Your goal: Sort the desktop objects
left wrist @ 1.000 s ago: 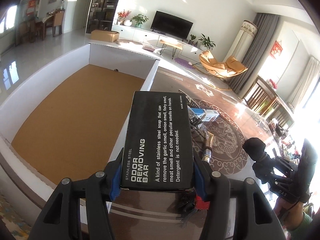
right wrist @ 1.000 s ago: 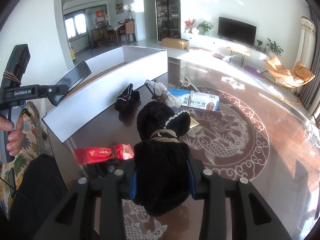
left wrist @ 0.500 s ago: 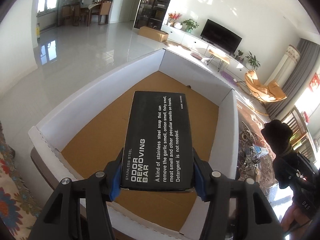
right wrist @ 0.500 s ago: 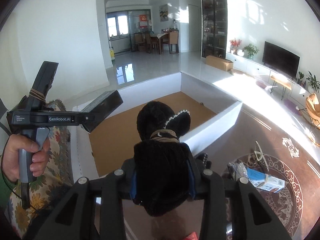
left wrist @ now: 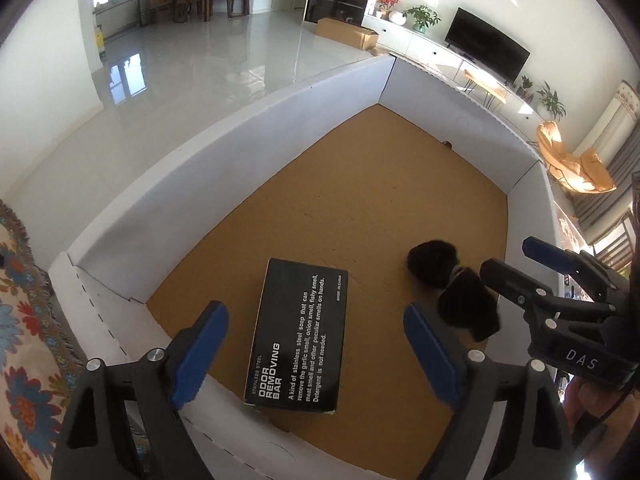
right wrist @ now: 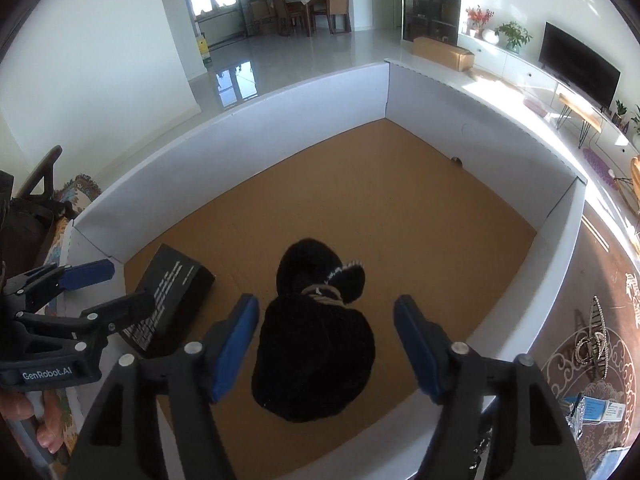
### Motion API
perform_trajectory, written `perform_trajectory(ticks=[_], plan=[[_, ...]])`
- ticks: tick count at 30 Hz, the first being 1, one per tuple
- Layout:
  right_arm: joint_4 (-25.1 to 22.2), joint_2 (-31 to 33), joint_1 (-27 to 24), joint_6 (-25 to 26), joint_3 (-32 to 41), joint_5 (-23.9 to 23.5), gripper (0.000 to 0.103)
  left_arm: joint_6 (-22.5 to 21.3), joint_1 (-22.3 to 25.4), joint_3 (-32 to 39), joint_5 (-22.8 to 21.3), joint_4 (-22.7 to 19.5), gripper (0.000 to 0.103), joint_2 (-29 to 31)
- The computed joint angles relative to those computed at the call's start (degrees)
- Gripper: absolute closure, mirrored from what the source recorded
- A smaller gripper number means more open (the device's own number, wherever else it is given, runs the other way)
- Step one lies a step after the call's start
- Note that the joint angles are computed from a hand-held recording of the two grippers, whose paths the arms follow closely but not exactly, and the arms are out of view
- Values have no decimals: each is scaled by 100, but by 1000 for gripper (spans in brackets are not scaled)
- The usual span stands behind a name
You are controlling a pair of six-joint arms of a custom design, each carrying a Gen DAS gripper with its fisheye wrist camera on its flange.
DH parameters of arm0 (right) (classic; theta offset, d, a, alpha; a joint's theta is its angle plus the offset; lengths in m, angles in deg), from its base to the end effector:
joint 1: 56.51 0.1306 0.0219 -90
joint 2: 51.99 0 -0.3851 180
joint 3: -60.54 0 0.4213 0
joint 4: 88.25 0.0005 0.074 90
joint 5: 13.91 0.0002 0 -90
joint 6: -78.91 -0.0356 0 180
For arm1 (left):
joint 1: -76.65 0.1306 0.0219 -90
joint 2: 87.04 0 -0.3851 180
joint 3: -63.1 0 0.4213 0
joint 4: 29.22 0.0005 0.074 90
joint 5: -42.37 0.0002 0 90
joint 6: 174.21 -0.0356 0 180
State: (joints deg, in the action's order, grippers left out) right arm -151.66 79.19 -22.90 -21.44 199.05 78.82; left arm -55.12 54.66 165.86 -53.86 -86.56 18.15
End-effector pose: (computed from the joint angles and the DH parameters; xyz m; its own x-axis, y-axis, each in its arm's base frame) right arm 0.6294 0.4157 0.3832 -0.7752 -0.2998 -0.5561 -0.3980 0.9153 0.0614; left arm 0.5563 -0.2210 0.3898 -0.8564 -0.1754 -0.4855 -0.1085 0.9807 -0.1628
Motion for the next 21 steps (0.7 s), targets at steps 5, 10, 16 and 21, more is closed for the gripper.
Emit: perform_trajectory(ticks=[5,10,16,21], plan=[[309,-349,-45,55,-438,259,21,194,-63,-134,-117,234,12,-72],[1390,-1580,-175,334,-2096,445,14,97,-352,-564,-526,946,12,-534],[2521,-3521,-330,564,-4610,1125,4,-299,-1025,-700,-394,1396,12,-889],[2418,-5011,-662,132,-6363,1608,4,-667,-1635,-485,-92,1454,12,-768]])
